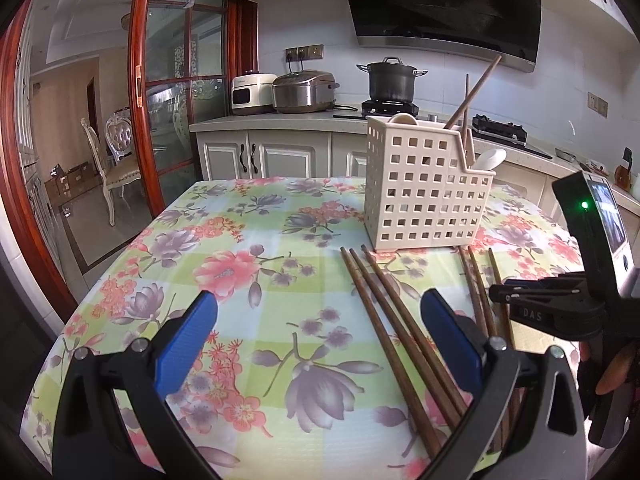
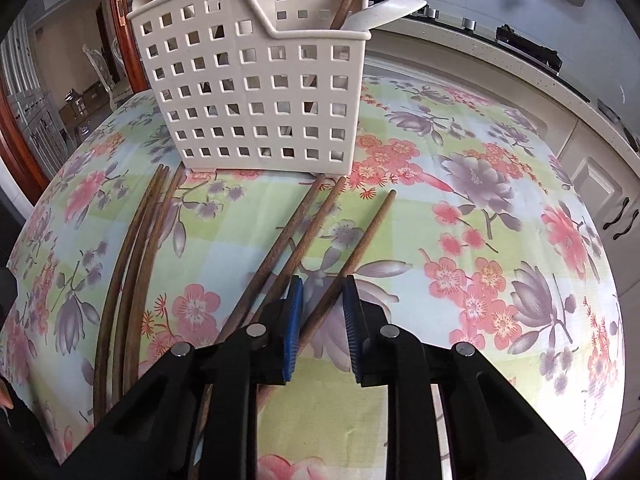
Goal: Organize utensils
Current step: 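Withdraw both tools from the caddy back toward the loose chopsticks, then close the right tool on a brown chopstick while the left tool closes on another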
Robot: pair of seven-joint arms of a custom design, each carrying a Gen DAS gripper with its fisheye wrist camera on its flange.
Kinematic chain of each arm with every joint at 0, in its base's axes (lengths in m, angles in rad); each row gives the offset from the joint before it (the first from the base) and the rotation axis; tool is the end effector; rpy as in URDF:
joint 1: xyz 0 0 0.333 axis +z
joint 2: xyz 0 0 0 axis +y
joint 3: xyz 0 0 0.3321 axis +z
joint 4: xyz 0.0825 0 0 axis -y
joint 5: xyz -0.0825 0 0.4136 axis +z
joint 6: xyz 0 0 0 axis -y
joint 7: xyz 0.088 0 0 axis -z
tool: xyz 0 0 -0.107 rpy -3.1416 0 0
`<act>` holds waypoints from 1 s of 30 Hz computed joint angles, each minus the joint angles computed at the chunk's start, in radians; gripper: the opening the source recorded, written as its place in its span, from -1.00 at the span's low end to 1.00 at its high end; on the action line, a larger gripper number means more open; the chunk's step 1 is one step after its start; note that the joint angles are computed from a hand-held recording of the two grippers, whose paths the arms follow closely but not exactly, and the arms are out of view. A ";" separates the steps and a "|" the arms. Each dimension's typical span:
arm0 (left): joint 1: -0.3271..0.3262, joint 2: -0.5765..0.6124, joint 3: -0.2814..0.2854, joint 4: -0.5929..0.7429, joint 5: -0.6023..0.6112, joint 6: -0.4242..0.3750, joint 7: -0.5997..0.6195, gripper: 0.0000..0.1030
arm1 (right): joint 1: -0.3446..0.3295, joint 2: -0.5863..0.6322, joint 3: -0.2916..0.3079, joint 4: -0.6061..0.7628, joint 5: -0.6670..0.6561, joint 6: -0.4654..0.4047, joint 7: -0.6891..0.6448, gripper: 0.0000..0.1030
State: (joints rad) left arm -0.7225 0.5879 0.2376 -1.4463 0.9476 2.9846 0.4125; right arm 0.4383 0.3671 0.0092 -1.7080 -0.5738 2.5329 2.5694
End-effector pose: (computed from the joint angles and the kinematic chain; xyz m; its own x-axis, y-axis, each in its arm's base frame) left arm 0.6428 -0.4535 0.4376 -0.3001 -0.9539 -0.0075 -0.4665 0.1536 -0.8711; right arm 0.6500 0.3178 0.4271 -0.1456 -0.9891 -0.0203 -0.8076 0.1306 -0.5750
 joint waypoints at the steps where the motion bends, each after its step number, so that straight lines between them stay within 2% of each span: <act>1: 0.000 0.000 0.000 -0.001 0.000 -0.001 -0.001 0.91 | -0.006 0.000 0.004 -0.002 0.007 0.010 -0.016 -0.69; 7: 0.007 -0.002 -0.005 -0.003 0.002 -0.005 -0.011 0.91 | -0.071 -0.041 0.048 -0.091 0.113 0.153 -0.187 -0.83; 11: 0.011 0.001 -0.013 0.002 -0.003 -0.010 -0.002 0.91 | -0.079 -0.063 0.053 -0.129 0.164 0.184 -0.262 -0.84; 19: 0.031 0.013 -0.051 0.016 -0.052 -0.034 0.079 0.91 | -0.050 -0.036 0.031 -0.076 0.159 0.122 -0.270 -0.81; 23: 0.066 0.021 -0.101 0.025 -0.135 -0.051 0.174 0.91 | -0.040 -0.006 0.024 -0.021 0.144 0.074 -0.279 -0.80; 28: 0.127 0.054 -0.192 0.086 -0.307 -0.142 0.371 0.90 | -0.038 0.013 0.015 0.004 0.136 0.067 -0.266 -0.80; 30: 0.148 0.088 -0.228 0.145 -0.387 -0.205 0.455 0.89 | -0.025 0.009 0.001 -0.003 0.106 0.071 -0.240 -0.85</act>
